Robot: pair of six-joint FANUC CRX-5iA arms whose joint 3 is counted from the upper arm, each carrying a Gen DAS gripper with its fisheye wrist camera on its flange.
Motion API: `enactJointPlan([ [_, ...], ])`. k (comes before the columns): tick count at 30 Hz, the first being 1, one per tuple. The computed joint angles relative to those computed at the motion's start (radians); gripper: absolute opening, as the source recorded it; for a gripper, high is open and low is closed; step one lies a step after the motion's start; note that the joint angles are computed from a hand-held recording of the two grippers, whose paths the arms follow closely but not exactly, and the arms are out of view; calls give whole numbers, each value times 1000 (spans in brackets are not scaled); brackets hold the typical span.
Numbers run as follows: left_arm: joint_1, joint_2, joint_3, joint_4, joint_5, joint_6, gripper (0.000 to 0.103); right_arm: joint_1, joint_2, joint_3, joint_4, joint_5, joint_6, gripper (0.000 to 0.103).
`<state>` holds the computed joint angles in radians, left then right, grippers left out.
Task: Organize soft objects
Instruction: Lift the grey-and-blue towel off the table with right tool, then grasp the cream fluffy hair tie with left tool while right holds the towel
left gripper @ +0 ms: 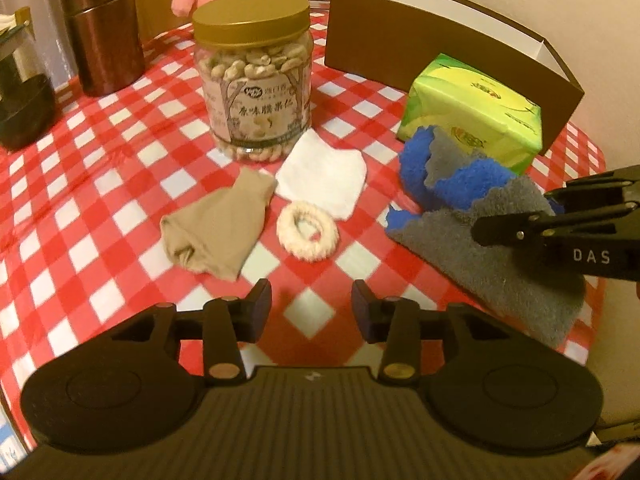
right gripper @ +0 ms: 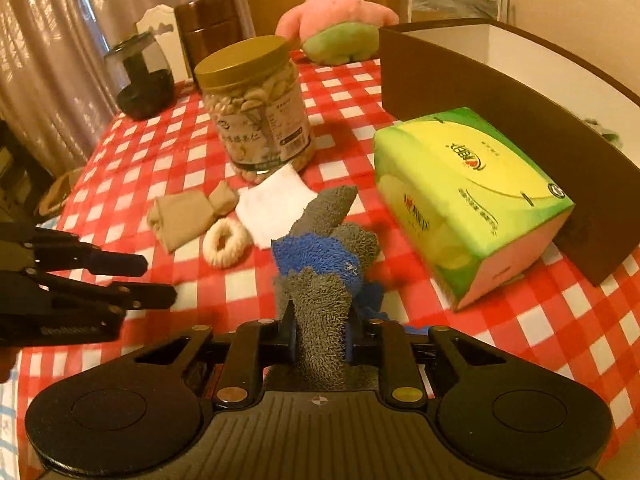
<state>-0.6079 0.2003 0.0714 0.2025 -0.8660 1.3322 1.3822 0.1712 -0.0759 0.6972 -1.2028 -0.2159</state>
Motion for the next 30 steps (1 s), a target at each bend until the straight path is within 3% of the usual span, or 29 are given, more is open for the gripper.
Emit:
enactJointPlan([
  [18, -32, 147, 137, -56, 11, -21, 41, -53, -5, -25, -62, 63, -1, 21],
  [21, -29, 146, 129, -44, 20, -50, 32, -56, -7, -29, -59, 72, -6, 22],
  [24, -23, 136, 109, -24, 29, -81, 21, -58, -7, -28, -62, 81, -7, 29],
  [30, -12, 91, 61, -23, 22, -89, 19, -52, 10, -7, -59, 60, 34, 64],
])
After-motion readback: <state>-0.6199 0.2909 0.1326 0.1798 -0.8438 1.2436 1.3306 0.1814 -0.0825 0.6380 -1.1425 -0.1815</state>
